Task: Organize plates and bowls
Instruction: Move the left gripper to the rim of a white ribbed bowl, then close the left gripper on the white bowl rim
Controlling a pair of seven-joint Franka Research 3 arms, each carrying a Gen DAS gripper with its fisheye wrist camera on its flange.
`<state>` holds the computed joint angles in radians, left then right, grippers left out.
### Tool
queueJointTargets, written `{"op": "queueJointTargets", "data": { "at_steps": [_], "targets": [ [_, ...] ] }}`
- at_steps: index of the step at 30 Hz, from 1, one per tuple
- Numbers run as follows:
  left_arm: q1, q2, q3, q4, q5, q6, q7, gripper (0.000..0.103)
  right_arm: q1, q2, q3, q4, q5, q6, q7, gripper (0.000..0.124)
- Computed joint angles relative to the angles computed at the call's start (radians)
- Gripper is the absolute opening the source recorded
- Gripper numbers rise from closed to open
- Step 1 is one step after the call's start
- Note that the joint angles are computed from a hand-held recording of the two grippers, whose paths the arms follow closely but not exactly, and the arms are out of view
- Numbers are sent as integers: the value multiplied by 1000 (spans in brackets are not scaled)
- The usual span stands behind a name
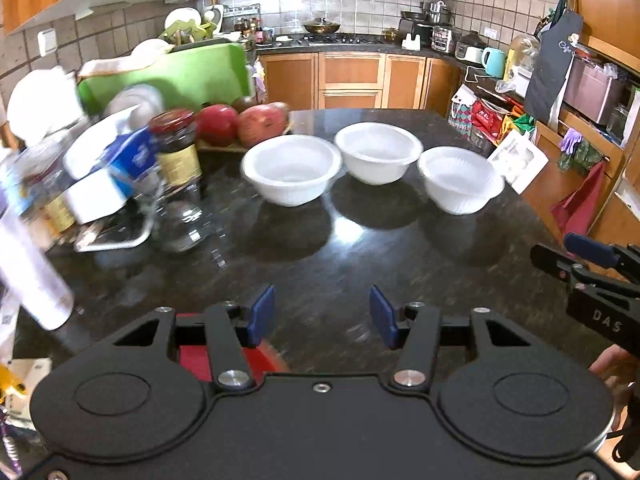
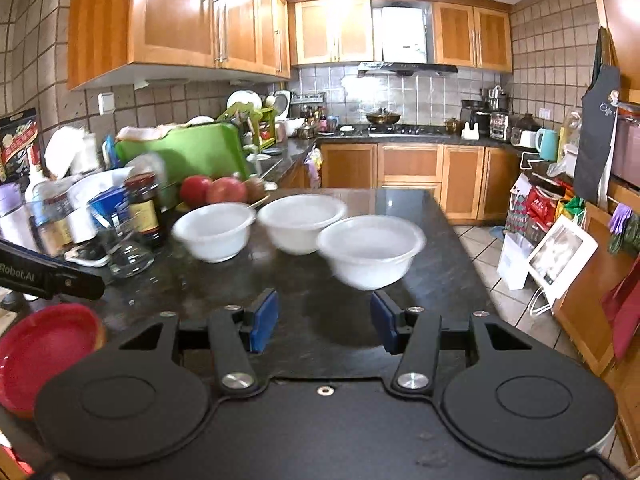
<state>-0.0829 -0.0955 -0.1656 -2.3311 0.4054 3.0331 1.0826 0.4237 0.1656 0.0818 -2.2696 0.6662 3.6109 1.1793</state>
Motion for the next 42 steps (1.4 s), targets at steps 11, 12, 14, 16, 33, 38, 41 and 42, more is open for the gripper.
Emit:
{"op": "queueJointTargets", "data": {
  "at_steps": [11,12,14,16,33,38,41,42],
  "targets": [
    [-118,229,13,303,353,-119,-413,58,-494,113,161,118,-854,-80,612,52],
    [-128,248,16,327,359,-129,-423,58,-523,137,178,144,-899,-75,638,52],
    [-149,278,23,369,370,-158,-447,58,-585,191,221,211,-992,-97,677,52],
    [-168,310,33,413,381,-182,-471,58,-672,245,302,276,-1081,-135,701,52],
    [-231,589,52,768,182,-361,-326,51,-829,635,610,708,-1041,-457,395,37],
    [-243,621,58,815,154,-381,-294,49,-815,673,616,752,-993,-478,313,37],
    [-255,633,66,834,159,-381,-286,49,-810,690,622,777,-956,-503,274,35],
    [-256,636,66,838,157,-380,-282,49,-809,694,623,780,-943,-511,263,34]
  ]
}}
